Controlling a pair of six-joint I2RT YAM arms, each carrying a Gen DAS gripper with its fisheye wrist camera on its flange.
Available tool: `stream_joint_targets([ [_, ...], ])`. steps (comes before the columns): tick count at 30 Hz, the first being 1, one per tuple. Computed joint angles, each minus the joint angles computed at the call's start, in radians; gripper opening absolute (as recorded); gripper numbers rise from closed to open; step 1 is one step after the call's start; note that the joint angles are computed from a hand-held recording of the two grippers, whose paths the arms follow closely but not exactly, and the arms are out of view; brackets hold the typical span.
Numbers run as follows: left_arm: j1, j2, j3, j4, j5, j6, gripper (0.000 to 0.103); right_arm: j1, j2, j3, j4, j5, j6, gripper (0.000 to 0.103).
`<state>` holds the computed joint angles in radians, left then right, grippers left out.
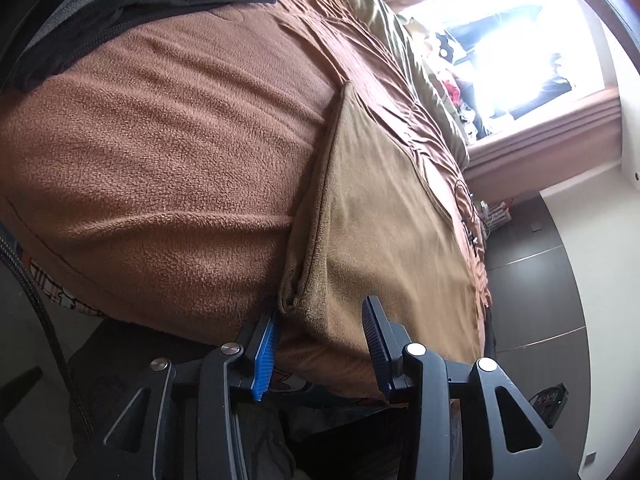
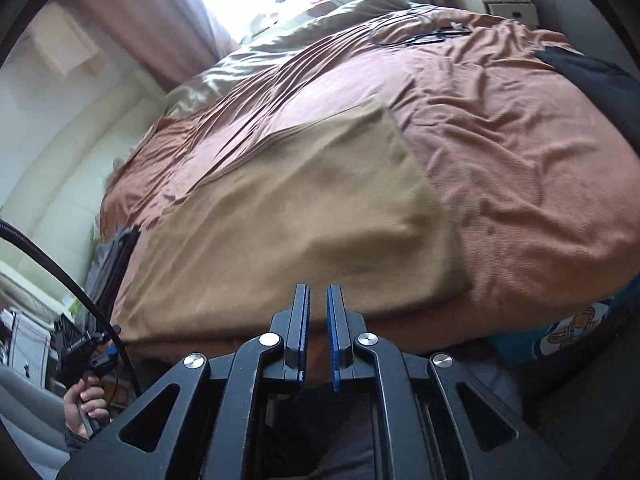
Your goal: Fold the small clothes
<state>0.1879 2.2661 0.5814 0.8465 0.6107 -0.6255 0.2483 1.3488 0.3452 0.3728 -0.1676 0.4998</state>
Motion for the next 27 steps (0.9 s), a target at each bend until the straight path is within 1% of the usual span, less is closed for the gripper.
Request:
stream_joint_targets([
  [6,-0.025,0.006,0.03,-0.011,-0.028,-0.004,0.041,0.198,0.148,0.176,-0.063,0.138,0.026,0.006],
  [7,-0.028,0.006,0.035,-0.015,-0.032,-0.001,0.038,0.221,0.173,0.205,-0.073,0.149,0.027,0.006],
  [8,-0.027,0.007,0.036,-0.018,-0.035,0.007,0.03,0.245,0.201,0.238,-0.087,0.16,0.029,0.006],
  [9,-0.028,0.007,0.041,-0.029,-0.042,0.013,0.025,0.259,0.231,0.273,-0.1,0.168,0.027,0.006],
  [10,-0.026,0.011,0.047,-0.035,-0.043,0.019,0.016,0.275,0.256,0.304,-0.115,0.175,0.027,0.006],
  [11,-0.021,0.017,0.047,-0.027,-0.036,0.023,0.012,0.29,0.286,0.338,-0.13,0.178,0.024,0.006],
  [16,0.023,0.044,0.03,0.024,0.008,0.042,0.008,0.344,0.444,0.524,-0.211,0.191,-0.021,0.006],
  [24,0.051,0.044,-0.003,0.075,0.042,0.051,0.007,0.38,0.627,0.766,-0.324,0.215,-0.083,0.006],
  [27,0.064,0.05,-0.01,0.088,0.057,0.052,0.007,0.392,0.707,0.841,-0.374,0.226,-0.076,0.006],
])
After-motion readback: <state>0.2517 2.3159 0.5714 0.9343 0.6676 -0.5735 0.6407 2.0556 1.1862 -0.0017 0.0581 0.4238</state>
